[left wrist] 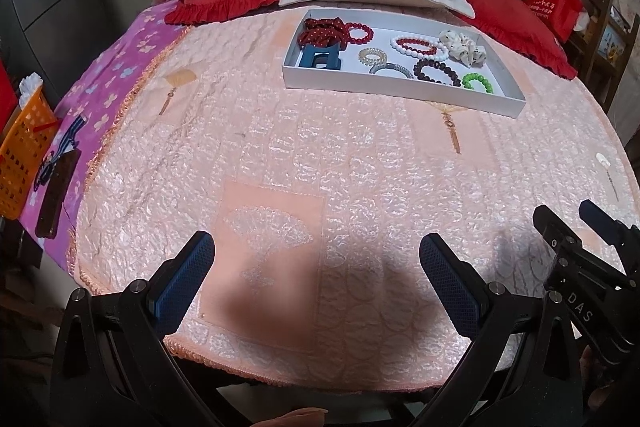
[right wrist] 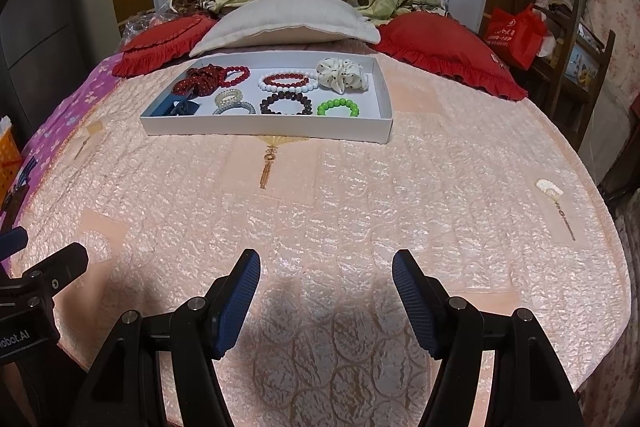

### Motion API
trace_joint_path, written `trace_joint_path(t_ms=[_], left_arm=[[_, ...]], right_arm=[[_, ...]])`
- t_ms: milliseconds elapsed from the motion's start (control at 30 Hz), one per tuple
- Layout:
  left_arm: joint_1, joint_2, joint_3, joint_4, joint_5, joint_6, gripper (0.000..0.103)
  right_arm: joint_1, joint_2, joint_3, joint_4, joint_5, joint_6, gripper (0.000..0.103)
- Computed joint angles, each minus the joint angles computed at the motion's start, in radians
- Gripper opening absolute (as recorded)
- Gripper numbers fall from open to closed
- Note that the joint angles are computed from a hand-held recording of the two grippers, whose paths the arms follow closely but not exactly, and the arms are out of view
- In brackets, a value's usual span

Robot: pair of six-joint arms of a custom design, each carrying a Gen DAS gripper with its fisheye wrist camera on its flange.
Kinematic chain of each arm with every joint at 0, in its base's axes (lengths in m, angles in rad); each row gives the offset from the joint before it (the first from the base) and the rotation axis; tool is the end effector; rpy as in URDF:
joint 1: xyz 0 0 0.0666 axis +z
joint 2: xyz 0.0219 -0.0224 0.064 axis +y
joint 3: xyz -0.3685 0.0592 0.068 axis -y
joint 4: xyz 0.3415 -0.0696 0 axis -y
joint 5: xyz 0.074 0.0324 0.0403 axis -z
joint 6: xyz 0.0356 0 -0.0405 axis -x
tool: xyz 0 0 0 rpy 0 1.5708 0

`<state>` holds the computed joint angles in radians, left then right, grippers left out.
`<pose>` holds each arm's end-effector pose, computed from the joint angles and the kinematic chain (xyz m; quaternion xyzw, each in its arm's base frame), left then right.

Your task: Organize jewelry

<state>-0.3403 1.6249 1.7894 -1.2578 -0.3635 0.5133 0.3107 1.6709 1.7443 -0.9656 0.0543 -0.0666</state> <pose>0.4714 -0.1539 0.4554 -0.1251 0.9484 0.0636 0.2844 0.5106 0.1615 0.4301 -0.1058 0.9367 0.0372 0.3316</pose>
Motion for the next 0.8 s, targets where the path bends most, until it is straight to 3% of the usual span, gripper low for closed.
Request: trace_joint_path(t_ms=[233,800], left_arm=[[0.009,0.016,0.011,-0.017,0.037,0.006,0.103],[0.020,0.008,0.001,0.001,0.032,0.011,0.103]], right_arm=[[-0.001,0.006,0.006,-0.004,0.000,-0.005,0.066],[0.003,0.009,0.007,0.005,-0.004,-0.008,0.066]])
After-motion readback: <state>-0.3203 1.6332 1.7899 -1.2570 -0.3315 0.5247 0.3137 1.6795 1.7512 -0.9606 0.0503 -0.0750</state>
